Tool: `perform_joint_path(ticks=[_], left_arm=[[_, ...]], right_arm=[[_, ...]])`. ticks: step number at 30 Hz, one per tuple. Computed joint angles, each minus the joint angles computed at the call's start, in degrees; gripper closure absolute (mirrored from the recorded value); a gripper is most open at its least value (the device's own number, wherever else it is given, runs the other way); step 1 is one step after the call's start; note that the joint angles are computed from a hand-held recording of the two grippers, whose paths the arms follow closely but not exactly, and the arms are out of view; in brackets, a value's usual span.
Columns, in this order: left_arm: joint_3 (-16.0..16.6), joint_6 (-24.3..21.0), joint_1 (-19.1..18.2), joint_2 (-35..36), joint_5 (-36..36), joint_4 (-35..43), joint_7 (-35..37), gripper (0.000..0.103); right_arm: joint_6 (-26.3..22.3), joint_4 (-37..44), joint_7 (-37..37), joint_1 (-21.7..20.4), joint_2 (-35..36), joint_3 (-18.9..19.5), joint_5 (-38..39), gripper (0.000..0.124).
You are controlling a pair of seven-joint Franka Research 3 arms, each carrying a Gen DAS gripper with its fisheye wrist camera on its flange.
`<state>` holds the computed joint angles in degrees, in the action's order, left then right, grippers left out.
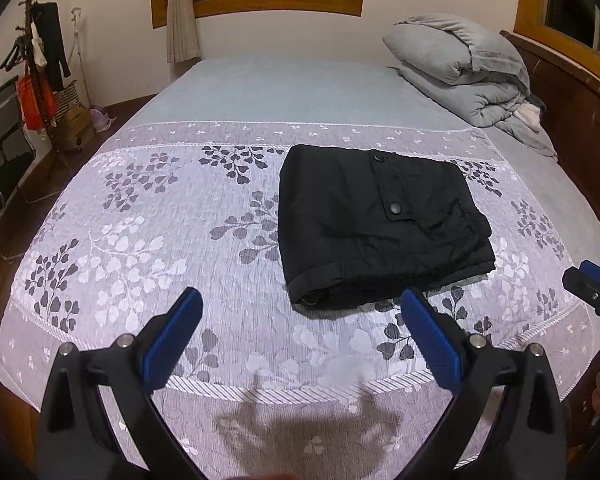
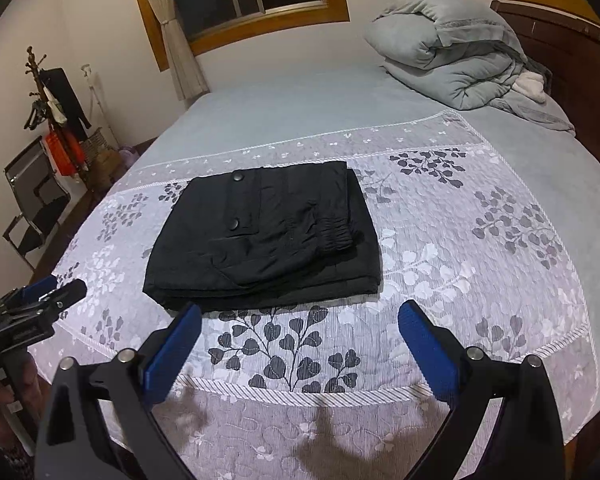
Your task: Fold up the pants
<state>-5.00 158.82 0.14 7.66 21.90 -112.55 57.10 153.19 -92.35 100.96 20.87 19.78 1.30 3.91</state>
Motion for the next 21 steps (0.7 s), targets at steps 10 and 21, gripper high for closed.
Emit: perform_joint_path(ticks=[10,21], left_arm=[[0.26,0.09,0.02,0.30,1.33,0.44,-0.52,0.004],[0.22,0.39,0.03,0.44,1.70,0.62,-0.40,0.004]], right_arm=[[-0.19,0.68,0.49,0.55,0.24,-0.35,-1.35,0.025],[-0.17,0.98,0.48,0.56,0.51,-0.30,-1.31,0.025]])
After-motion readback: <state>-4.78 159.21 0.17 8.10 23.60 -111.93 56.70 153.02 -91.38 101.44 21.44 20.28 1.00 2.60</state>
